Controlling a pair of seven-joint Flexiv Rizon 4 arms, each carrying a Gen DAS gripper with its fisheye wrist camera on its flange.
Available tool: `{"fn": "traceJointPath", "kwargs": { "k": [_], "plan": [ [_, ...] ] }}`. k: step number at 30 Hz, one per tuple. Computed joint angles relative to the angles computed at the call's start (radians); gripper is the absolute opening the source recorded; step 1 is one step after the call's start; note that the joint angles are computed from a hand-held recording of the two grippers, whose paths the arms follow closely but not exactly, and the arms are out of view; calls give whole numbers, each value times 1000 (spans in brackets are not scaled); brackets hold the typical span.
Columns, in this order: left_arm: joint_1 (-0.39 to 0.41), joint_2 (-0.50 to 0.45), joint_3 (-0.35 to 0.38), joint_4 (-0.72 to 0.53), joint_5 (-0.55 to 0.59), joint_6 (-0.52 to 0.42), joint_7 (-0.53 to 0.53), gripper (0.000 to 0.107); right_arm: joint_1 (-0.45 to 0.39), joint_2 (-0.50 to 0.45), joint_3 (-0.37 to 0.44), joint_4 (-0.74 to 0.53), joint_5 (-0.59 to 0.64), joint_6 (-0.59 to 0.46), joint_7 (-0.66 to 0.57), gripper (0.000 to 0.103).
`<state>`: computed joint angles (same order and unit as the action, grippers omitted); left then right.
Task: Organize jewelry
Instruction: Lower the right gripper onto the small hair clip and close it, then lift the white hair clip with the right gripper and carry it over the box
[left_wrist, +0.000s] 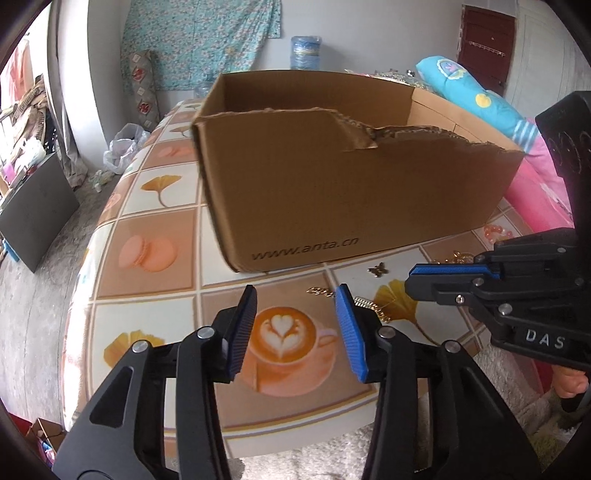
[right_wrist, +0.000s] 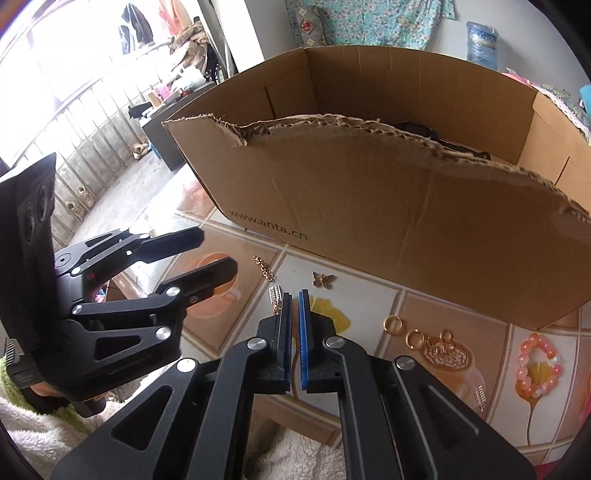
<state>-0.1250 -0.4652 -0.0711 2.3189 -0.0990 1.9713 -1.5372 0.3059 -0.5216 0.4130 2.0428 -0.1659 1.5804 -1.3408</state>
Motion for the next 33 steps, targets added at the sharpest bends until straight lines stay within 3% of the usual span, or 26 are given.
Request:
{"fn": "traceJointPath", "kwargs": {
  "k": [5, 9, 14, 17, 18, 25, 30, 33],
  "plan": [
    [-38, -1, 25, -18, -27, -29, 11, 39, -71, -29, 93, -25, 41, 5, -85, 6],
    [-85, 4, 68, -16, -74, -38, 16, 39, 13, -39, 13, -20, -36, 54, -68, 32],
    [-121, 10, 100, -6, -115, -40, 21, 39, 82, -57, -57, -35, -88, 25, -72, 30],
    [-138, 12, 111, -5, -129, -42, 35, 39, 172, -47, -163, -10, -136, 50, -44, 14],
    [-141, 12, 113, -4, -131, -41, 40, 39, 179, -45, -165, -11, -122, 45, -56, 6],
    [-94, 13, 63, 0, -94, -33, 52, 39, -37, -77, 61, -37, -37, 11, -46, 5],
    [-83, 5, 50, -9, -73, -42, 62, 39, -29, -66, 43, -22, -15, 21, -26, 5],
    [-140, -5, 95, -29, -99, -61, 87, 39, -31, -67, 43, -19, -10, 18, -15, 5]
  ]
}}
